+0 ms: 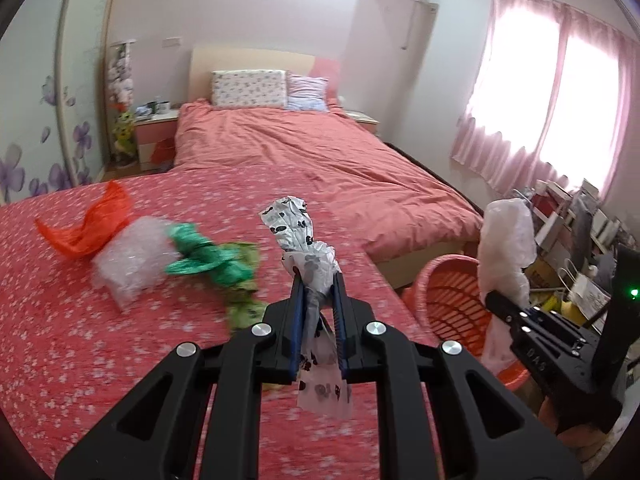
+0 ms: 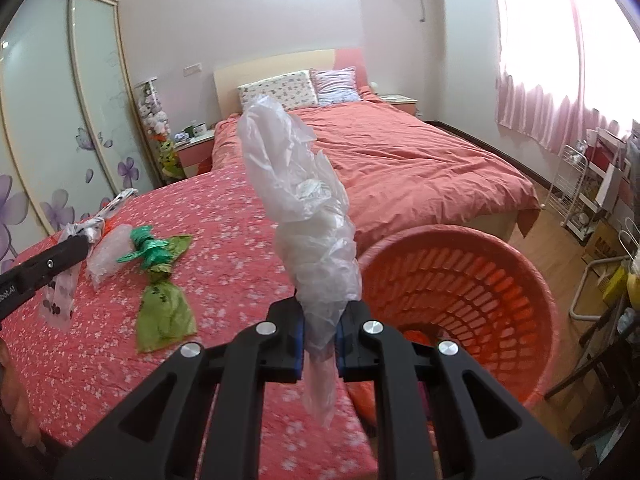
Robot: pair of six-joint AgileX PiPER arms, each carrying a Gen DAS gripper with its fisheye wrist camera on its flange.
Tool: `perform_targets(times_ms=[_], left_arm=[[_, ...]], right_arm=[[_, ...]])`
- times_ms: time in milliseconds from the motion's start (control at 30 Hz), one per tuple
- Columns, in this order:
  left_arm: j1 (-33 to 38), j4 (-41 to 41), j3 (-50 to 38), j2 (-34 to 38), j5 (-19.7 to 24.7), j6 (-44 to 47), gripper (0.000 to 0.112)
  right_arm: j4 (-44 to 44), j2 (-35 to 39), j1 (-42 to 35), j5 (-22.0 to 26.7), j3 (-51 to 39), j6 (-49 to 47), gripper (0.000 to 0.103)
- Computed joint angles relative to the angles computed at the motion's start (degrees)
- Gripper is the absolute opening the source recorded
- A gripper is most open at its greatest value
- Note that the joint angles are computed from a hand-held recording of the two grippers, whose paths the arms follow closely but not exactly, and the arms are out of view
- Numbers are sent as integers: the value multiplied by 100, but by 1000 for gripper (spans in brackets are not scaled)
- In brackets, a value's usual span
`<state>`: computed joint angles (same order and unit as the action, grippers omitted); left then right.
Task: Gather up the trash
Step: 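Carry the clear bag and white printed bag over the orange basket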
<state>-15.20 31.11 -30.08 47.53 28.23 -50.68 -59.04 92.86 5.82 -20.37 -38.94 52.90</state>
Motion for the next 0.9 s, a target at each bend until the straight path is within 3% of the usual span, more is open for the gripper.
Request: perform_targets(times_ms=[167, 433, 900], left_arm=[[-1025, 1180, -147, 578, 43, -1549, 14], [-1964, 2296, -423, 1587, -220, -2987, 14], [-2514, 3025, -1098, 2877, -653, -3748, 14]], right_arm=[[-354, 60, -572, -225, 37, 176, 13], [-711, 453, -1439, -552, -105, 322, 13], [-1009, 1205, -2168, -841, -557, 457, 13]])
